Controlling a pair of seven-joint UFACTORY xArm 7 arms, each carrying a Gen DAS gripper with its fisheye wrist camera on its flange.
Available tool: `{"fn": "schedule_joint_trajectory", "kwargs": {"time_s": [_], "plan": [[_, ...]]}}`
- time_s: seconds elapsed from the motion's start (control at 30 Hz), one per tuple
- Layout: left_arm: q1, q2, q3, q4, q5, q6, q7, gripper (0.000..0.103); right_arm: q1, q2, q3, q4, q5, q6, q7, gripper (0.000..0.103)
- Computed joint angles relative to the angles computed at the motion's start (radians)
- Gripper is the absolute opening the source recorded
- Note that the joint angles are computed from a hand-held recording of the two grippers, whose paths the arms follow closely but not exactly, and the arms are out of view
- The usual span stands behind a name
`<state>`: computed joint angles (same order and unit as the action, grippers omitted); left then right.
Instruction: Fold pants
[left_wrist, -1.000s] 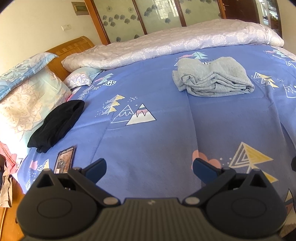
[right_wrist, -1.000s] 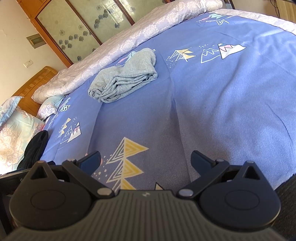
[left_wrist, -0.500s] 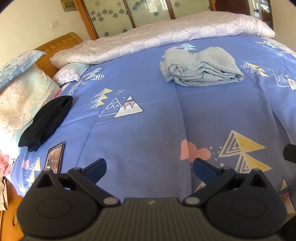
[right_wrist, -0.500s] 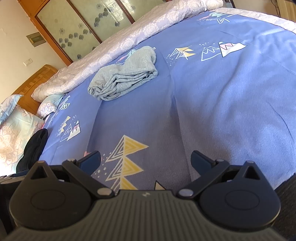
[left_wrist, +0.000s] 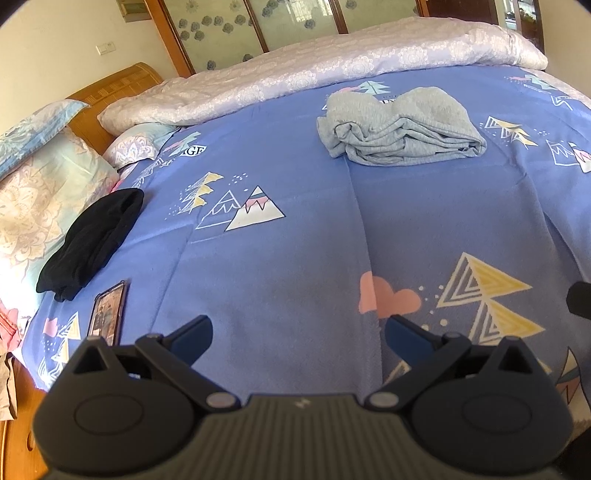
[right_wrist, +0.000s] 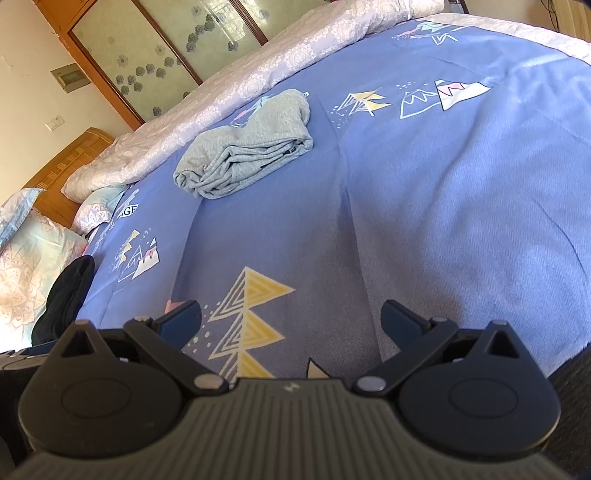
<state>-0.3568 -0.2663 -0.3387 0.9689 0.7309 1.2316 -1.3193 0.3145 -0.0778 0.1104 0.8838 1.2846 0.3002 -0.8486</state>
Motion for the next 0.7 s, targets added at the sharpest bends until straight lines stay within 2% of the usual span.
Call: {"fn": "schedule_joint_trajectory", "kwargs": {"time_s": [0.7], "plan": [[0.014, -0.01, 0.012, -0.014, -0.065, -0.047, 0.028, 0.103, -0.002, 0.003, 0.002, -0.003, 0.017, -0.002, -0.021, 0.103]]}}
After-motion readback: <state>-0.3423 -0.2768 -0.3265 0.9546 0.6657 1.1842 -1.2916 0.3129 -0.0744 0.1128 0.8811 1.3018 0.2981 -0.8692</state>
